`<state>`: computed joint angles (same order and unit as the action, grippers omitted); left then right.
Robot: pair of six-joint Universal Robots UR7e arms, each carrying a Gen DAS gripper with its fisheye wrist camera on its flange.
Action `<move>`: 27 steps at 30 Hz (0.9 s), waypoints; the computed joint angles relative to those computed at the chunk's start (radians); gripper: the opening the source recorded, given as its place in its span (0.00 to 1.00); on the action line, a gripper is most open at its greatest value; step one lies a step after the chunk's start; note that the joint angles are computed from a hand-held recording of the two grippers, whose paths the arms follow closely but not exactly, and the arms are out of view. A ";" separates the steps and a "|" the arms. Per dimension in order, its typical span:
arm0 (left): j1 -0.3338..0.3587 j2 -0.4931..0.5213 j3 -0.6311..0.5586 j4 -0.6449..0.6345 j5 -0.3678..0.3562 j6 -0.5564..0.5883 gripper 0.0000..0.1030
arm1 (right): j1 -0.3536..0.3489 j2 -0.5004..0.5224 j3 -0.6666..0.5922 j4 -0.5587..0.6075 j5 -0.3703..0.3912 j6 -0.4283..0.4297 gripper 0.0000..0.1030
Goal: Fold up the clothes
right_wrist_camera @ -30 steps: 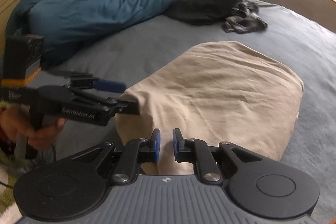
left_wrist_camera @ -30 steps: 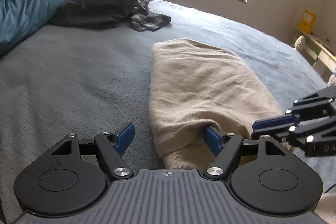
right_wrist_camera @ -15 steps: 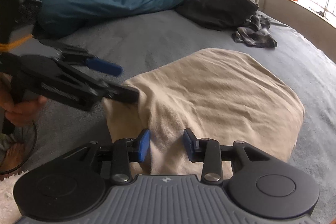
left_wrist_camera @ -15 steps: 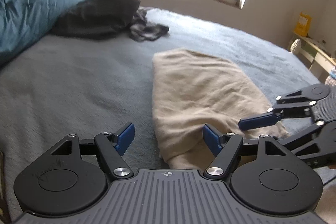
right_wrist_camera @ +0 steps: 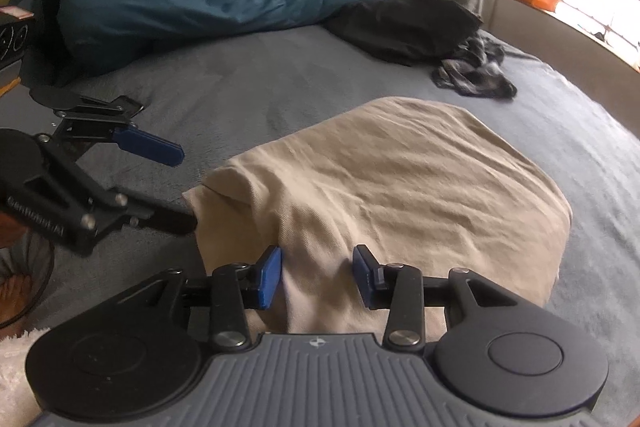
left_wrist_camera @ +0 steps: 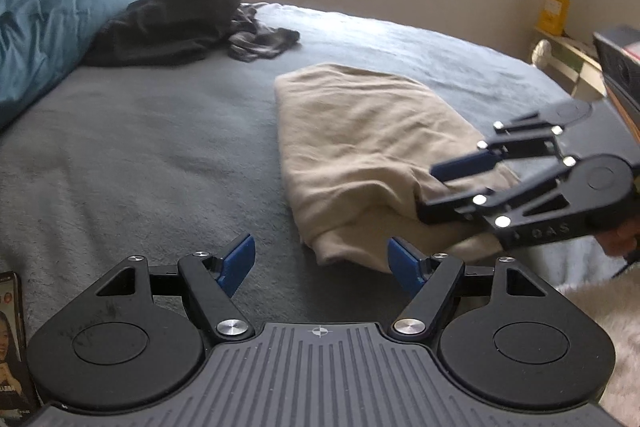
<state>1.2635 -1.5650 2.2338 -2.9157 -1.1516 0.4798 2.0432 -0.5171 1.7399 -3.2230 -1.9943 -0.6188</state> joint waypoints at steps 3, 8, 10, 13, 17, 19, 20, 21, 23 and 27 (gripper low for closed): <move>-0.006 0.005 0.012 -0.031 0.010 0.030 0.72 | 0.004 0.011 -0.020 0.017 -0.015 -0.018 0.37; -0.003 0.022 0.018 -0.065 0.024 0.056 0.72 | 0.000 0.004 -0.024 0.016 0.003 0.016 0.13; 0.001 0.032 0.012 -0.075 0.018 0.048 0.72 | 0.000 0.003 -0.023 0.010 0.004 0.026 0.11; 0.002 0.062 -0.001 -0.108 -0.005 0.087 0.72 | 0.003 0.008 -0.026 0.003 -0.005 0.030 0.11; -0.001 0.119 -0.025 -0.135 -0.018 0.157 0.73 | 0.004 0.011 -0.028 -0.008 -0.005 0.037 0.11; -0.002 0.151 -0.038 -0.145 -0.012 0.184 0.73 | 0.002 0.004 -0.023 -0.006 0.000 0.064 0.13; -0.002 0.160 -0.043 -0.149 -0.013 0.186 0.73 | 0.001 -0.006 -0.015 -0.004 0.004 0.085 0.14; 0.001 0.162 -0.050 -0.144 -0.020 0.177 0.73 | 0.000 -0.022 0.000 -0.013 0.009 0.107 0.15; 0.007 0.163 -0.065 -0.128 -0.036 0.155 0.73 | -0.004 -0.062 0.044 -0.045 0.028 0.155 0.15; 0.020 0.159 -0.091 -0.079 -0.066 0.085 0.73 | -0.041 -0.183 0.158 -0.034 0.144 0.276 0.15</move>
